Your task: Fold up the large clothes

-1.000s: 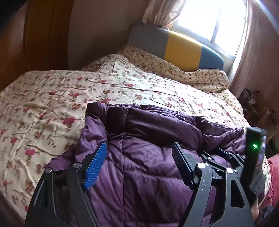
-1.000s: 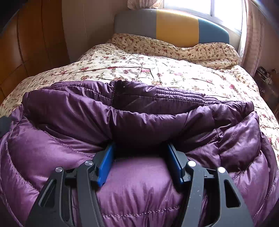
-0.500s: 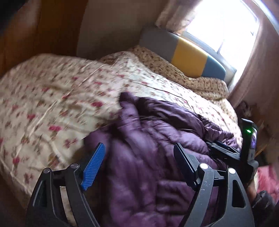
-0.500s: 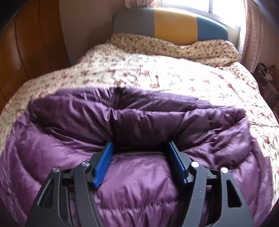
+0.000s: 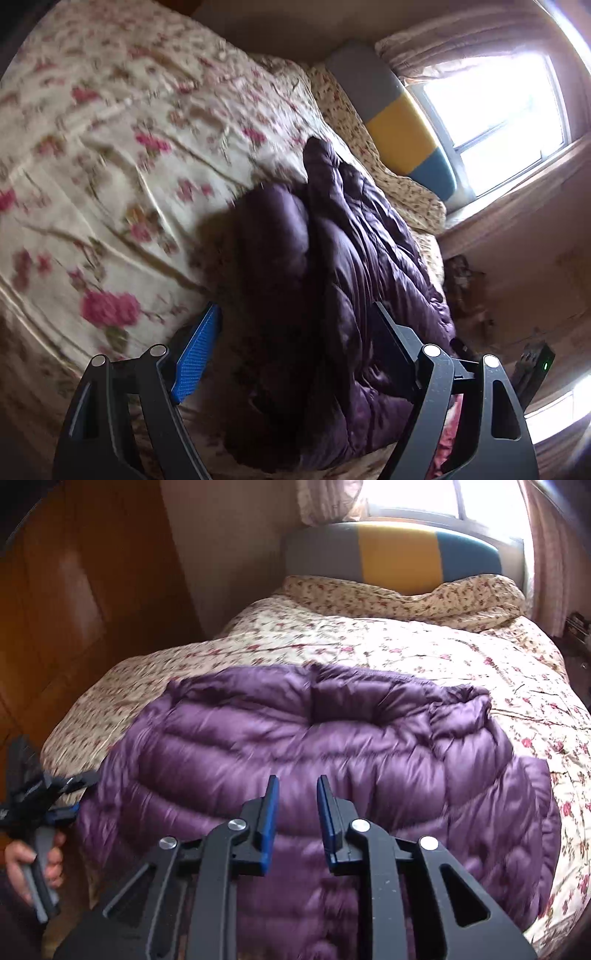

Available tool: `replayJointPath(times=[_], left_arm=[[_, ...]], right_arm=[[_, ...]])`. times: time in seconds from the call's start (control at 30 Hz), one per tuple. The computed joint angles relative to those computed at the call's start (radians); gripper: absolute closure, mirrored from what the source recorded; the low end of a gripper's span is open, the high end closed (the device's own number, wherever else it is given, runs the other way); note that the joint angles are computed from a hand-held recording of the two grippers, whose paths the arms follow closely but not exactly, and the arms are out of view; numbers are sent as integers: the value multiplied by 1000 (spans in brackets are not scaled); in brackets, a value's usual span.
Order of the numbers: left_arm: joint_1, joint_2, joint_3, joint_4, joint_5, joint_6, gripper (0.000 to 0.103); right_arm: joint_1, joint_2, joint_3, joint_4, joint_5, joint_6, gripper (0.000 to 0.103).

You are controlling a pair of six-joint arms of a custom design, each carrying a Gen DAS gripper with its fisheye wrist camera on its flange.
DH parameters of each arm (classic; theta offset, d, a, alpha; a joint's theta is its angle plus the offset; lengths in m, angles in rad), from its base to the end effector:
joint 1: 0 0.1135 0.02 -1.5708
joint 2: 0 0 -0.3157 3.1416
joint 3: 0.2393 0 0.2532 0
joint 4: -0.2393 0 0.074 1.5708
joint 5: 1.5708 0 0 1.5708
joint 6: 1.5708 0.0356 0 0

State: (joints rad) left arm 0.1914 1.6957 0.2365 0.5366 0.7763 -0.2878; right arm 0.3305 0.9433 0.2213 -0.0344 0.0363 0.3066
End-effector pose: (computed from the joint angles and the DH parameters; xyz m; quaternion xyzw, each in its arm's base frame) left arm 0.2074 0.0148 0.1097 -0.0911 0.8810 -0.3726 0.2771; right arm 0.1315 0.0438 0.1763 -0.0038 0.9181 0.1082 0.3813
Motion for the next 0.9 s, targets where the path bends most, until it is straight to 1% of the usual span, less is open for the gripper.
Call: replayJointPath(times=[0.07,0.17,0.3,0.37,0.43,0.47,0.57,0.6,0.63,0.67,0.73,0.8,0.9], left_arm=[[-4,40,-5,39,32,-23,23],[-1,61,-17,78,57,-44,23],[12,57,-19,67,90,-30,23],[15,68,-20,73,116,-28,29],[16,79,-30,91,137,-24,32],[13,85,-36,103,148,-24,35],[-6,85,-48,136,146,-32,38],[-12,83,-52,147,148,-36,45],[-17,77,-60,159,150,-42,49],[-16,73,-62,162,154,-44,52],[-7,54,-68,159,177,-44,64],[-4,20,-72,147,197,-51,70],[-21,-81,-71,101,218,-78,72]], right_arm=[[58,-8,-16,-4,25,27,86],[79,56,-36,54,26,29,90],[91,158,-47,114,46,55,91],[103,173,-53,117,73,65,93],[121,180,-69,120,112,80,93],[119,185,-77,128,114,82,93],[105,193,-108,161,100,77,93],[110,195,-118,173,104,73,93],[104,198,-123,181,98,71,93],[91,202,-125,188,87,64,93],[86,226,-126,203,80,58,93],[86,248,-129,222,79,59,93],[60,269,-129,241,54,52,93]])
